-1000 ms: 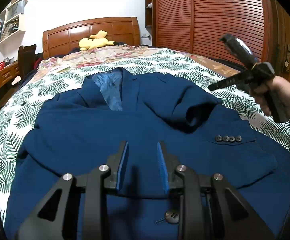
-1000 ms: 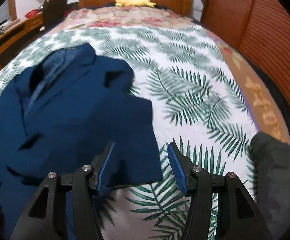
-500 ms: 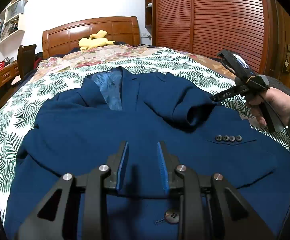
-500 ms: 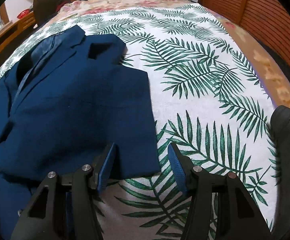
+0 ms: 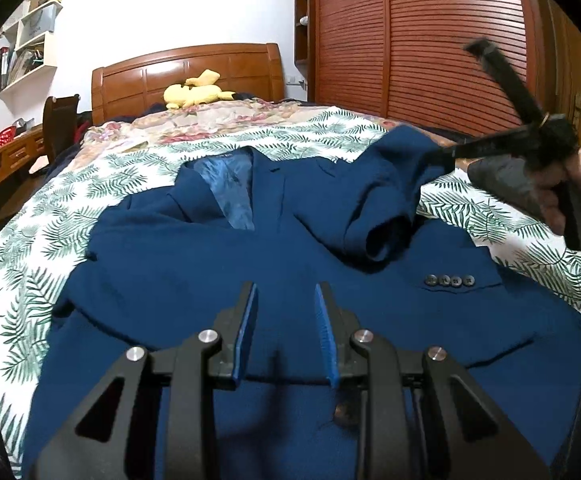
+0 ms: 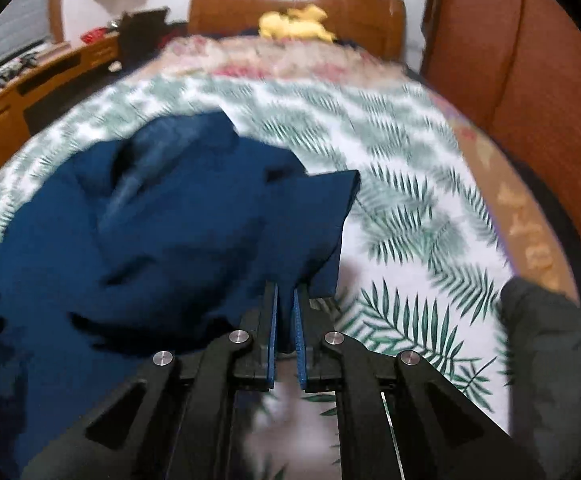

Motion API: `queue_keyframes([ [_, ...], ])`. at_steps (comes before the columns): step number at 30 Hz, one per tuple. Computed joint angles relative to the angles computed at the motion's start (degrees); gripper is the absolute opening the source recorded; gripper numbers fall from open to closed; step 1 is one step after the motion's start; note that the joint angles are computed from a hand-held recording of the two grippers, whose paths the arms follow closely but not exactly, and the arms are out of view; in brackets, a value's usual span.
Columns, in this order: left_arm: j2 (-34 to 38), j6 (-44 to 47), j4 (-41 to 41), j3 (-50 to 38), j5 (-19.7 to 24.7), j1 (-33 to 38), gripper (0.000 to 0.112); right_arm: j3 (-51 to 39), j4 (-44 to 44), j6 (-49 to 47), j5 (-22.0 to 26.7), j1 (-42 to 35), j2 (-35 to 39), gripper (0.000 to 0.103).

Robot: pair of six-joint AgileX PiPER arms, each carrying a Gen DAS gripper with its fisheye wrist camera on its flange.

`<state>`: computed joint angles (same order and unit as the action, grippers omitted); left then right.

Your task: Fold large clothes

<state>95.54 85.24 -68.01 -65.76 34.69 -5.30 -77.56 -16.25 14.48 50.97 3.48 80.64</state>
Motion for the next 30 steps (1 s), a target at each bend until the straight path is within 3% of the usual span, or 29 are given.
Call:
queue_keyframes([
  [10,-5.81,2.1,-0.76,2.25,7.48,11.61,0.027,-12.48,-9.08,8.73,8.39,22.69,1.51,0.005],
  [15,-6.03,2.88,-1.35,1.32,11.21,17.57,0.027,-16.38,-9.46,11.73,8.18,30.69,4.15,0.005],
  [27,-2.29,1.46,-0.05,-3.58,13.97,23.45,0.027,-13.64,-5.9,15.29,7.38,36.43,8.9,0.006],
  [30,-1.56,0.39,0.52,-4.46,13.73,22.89,0.027,-11.02,-6.99,17.95,6.84,37.48,8.39,0.016],
])
